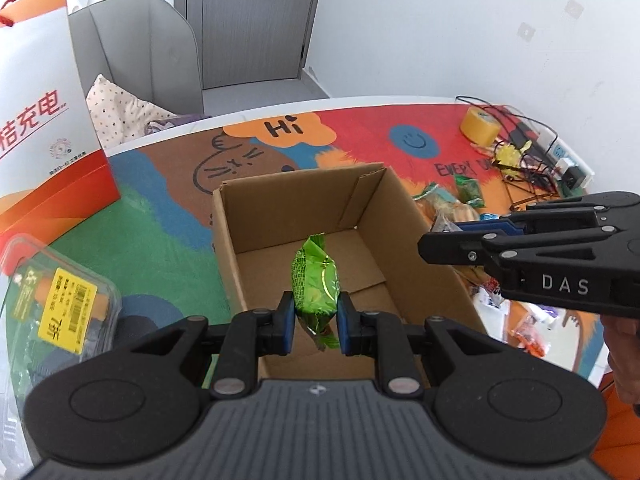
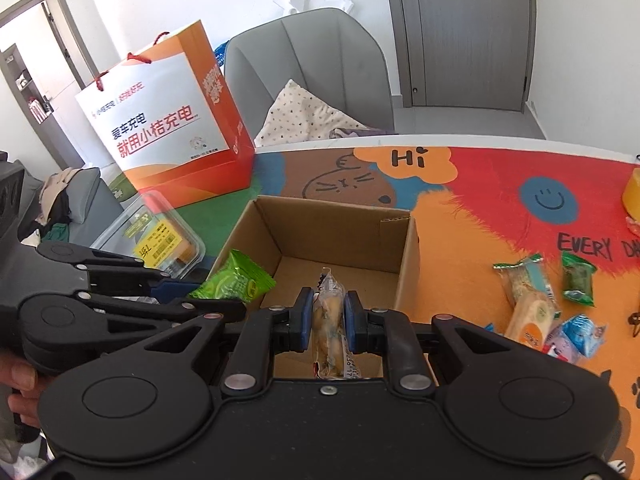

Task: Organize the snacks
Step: 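Carry both held packets over the open cardboard box, then open the left gripper over the box while the right gripper releases its packet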

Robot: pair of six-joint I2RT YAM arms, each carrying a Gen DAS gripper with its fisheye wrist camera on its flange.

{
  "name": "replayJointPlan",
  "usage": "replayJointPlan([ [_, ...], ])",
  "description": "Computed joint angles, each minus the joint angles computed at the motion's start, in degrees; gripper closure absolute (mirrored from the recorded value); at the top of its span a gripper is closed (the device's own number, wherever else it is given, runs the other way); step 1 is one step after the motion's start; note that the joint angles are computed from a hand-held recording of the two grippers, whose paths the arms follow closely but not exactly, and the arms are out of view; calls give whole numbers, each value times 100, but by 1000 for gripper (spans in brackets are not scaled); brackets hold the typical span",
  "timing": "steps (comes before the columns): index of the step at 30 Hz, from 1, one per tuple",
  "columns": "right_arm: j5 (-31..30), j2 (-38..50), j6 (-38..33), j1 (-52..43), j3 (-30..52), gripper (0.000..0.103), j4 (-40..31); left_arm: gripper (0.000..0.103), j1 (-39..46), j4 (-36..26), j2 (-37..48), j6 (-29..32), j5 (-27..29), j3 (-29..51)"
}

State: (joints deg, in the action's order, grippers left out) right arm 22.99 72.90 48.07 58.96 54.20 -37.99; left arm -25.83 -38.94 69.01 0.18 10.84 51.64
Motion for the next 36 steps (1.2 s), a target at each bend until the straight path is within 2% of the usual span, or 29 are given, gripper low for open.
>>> replayJointPlan([
  [11, -504, 698, -306, -750, -114, 85, 844, 82, 269, 653, 1061, -153, -45, 190],
  [17, -624, 1054, -473, -966, -68, 85, 1113, 78, 209, 733, 1127, -155, -131, 227],
  [26, -574, 1022, -617, -995, -25, 80, 1184, 57, 13, 759, 1013, -192, -218, 147],
  [28, -507, 941, -629, -950, -23, 75, 1143, 55, -36, 737, 943, -244, -250, 120],
  [32, -343, 761, -534, -805, -23, 73, 980, 49, -106, 738, 762, -339, -304, 10],
  [36, -194, 567, -377, -638, -69, 66, 804, 42, -199, 587, 615, -361, -323, -33],
])
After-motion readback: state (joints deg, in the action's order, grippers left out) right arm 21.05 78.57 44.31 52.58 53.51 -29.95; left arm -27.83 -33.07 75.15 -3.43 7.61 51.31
